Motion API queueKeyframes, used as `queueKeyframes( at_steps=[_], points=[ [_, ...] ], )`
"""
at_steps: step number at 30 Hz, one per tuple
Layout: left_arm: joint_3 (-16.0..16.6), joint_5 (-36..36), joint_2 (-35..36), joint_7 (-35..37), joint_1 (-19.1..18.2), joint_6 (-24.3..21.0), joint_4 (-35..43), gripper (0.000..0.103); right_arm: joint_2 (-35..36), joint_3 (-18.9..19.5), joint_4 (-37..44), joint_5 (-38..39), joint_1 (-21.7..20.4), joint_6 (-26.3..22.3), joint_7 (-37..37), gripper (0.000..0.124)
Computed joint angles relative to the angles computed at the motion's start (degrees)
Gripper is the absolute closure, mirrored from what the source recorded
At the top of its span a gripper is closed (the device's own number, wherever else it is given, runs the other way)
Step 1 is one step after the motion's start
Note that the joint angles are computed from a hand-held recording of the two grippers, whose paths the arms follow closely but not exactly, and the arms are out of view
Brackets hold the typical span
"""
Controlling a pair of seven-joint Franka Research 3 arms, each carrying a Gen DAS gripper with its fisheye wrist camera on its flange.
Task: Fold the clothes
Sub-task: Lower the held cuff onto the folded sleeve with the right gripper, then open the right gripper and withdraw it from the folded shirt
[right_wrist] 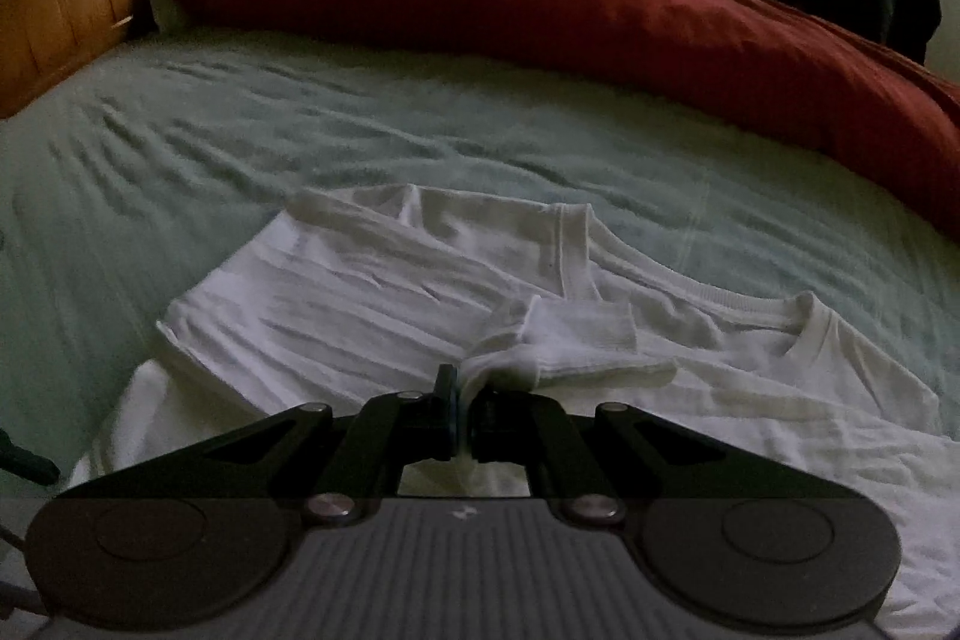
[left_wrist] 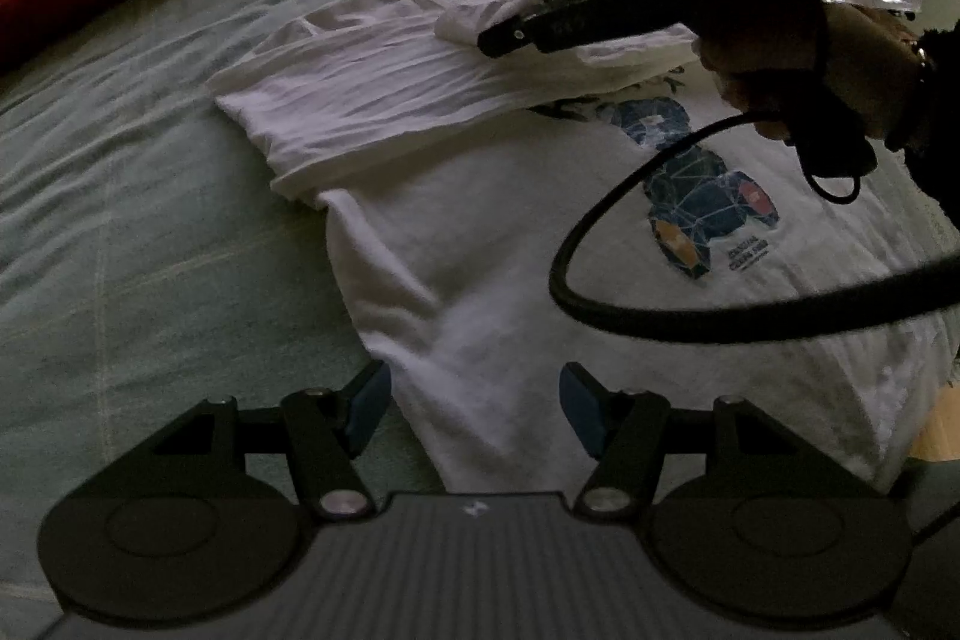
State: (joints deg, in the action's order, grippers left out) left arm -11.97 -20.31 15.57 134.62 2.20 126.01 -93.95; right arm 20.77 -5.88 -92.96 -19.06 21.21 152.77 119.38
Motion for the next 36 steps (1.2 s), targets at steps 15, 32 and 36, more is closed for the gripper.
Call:
queueKeyframes(
  at_steps=[15,32,36],
  points=[
    [0.7,0.5,-0.2,-3.0,0.6,0.2,-0.5,0.040,4.7,-2.1,6.6,-21.4,6.4,-11.5,-10.2,0.117],
    [1.7,4.2,-0.3,-7.1,1.3,0.1,0.0,0.040,5.5,-1.3,8.5,-30.2,7.7,-14.3,-19.6,0.068],
    [1.9,5.1,-0.3,-8.5,1.3,1.1,0.5,0.040,2.1,-0.2,5.1,-25.8,6.3,-13.9,-18.6,0.068]
  ],
)
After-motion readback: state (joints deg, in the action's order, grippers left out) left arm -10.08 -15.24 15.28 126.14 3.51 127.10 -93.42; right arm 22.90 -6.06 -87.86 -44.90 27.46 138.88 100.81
